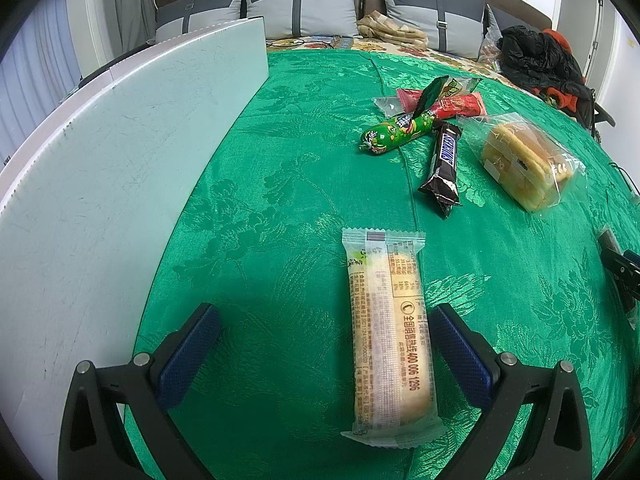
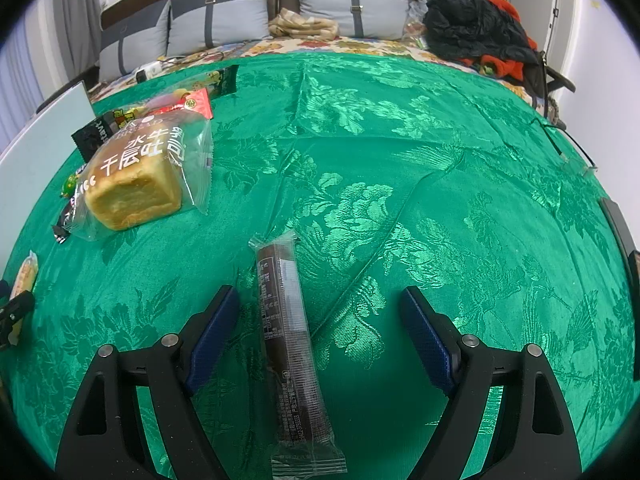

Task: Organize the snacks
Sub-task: 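Close the right gripper on the dark chocolate stick while the left gripper closes on the wafer bar, then carry the wafer bar and chocolate stick into the white box with both grippers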

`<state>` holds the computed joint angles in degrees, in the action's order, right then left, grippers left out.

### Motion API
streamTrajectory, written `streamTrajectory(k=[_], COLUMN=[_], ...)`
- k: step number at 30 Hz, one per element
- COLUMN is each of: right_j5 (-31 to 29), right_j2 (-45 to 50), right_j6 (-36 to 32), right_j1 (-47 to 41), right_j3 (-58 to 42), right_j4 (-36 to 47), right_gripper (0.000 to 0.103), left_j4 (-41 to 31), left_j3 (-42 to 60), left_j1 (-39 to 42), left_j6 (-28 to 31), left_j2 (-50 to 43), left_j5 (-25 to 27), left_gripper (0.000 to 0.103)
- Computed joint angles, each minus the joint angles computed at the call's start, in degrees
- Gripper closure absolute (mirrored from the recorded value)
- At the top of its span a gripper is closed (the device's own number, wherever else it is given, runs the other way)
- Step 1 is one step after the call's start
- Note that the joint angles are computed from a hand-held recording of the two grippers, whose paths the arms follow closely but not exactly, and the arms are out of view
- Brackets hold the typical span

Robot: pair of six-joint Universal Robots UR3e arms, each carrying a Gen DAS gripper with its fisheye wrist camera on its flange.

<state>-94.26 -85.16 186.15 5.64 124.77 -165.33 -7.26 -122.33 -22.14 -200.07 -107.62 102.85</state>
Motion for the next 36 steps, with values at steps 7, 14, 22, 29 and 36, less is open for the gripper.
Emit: streamTrajectory(k=[7,14,22,29,36], right_j5=[0.0,-0.1,0.8,17.2,25.9], right_j2=[0.1,0.2,0.3,-1.9,2.7], right_j6=[0.0,0.1,-0.5,-6.6,-1.2], right_j1=[0.0,0.1,-0.8,-11.5,-20.0], right_j3=[0.0,0.2,0.6,-11.4,-29.1], right_j4=[-0.1,-0.4,-0.9,25.2,53.1], right_gripper=[0.018,0.018,0.016,0.013,0.013], left_j4=[0.0,0.0,-14.1,-22.0,-16.8], left_j3=[0.0,0.1,2.9,10.0,5.4], left_j1=[0.0,0.1,4.7,-0.4,-1.4], left_j6=[0.0,0.0,8.3,6.8,1.2], left_j2=[0.0,-0.1,4.9,3.9,6.7], left_j5=[0.0,-0.1,-8.8,-7.2,-11.2], left_gripper=[0.000,0.000,0.001,0.073,0.074])
